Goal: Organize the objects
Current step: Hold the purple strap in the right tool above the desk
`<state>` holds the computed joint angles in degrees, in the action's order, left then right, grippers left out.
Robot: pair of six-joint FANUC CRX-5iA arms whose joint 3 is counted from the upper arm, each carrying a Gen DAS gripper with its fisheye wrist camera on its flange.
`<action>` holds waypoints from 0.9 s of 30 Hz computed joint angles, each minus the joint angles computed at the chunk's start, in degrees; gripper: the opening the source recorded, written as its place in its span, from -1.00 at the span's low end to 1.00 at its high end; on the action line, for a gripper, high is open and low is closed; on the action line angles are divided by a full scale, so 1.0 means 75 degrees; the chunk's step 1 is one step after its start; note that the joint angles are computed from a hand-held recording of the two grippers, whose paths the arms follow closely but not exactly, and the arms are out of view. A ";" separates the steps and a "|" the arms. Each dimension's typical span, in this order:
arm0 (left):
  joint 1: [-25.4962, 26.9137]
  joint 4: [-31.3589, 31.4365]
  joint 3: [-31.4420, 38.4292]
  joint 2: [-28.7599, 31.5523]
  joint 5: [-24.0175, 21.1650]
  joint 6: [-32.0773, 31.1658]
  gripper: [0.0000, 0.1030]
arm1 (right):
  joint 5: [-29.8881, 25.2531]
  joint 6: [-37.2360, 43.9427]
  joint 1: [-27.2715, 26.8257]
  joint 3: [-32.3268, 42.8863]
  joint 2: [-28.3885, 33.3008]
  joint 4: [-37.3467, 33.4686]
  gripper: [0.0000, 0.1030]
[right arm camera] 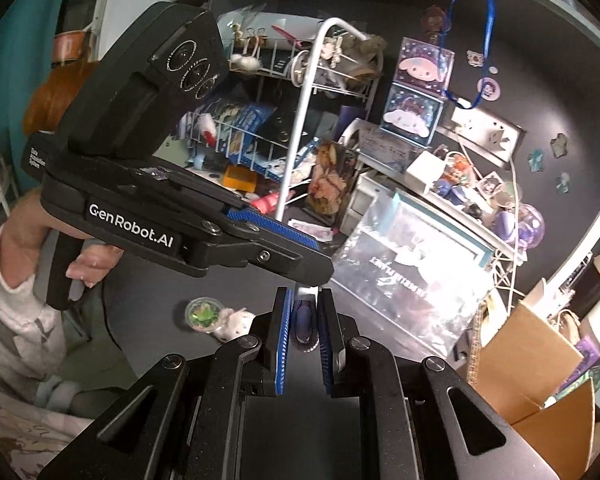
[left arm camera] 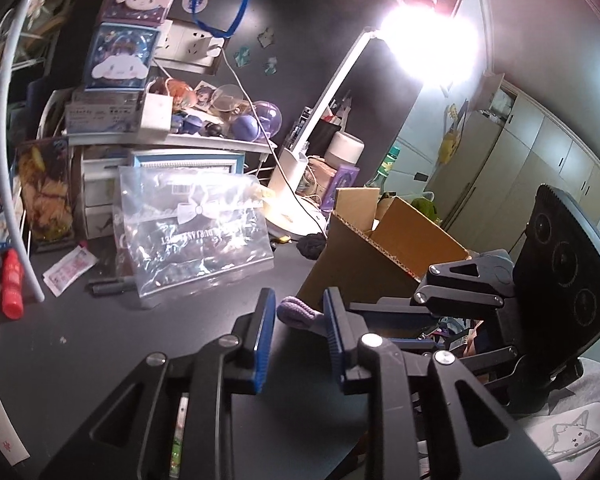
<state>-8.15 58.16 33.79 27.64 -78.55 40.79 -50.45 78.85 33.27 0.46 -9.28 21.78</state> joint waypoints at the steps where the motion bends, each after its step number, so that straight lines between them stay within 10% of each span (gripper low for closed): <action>1: -0.0018 -0.0011 0.0039 0.0013 -0.0010 0.0005 -0.57 | 0.0002 0.0014 -0.0028 0.0010 0.0003 -0.0001 -0.83; 9: -0.0024 -0.0144 0.0114 -0.0015 0.0054 0.0100 -0.52 | -0.0051 0.0087 -0.0051 0.0017 -0.0055 -0.0038 -0.83; 13: 0.0161 -0.0369 -0.0258 -0.0247 0.0343 0.0104 -0.18 | -0.0089 0.0285 0.0000 0.0159 0.0087 -0.0352 -0.83; 27: 0.0777 -0.0894 -0.1207 -0.0498 0.0387 0.0158 -0.16 | -0.1341 0.1156 -0.0583 0.0857 0.1351 -0.2712 -0.83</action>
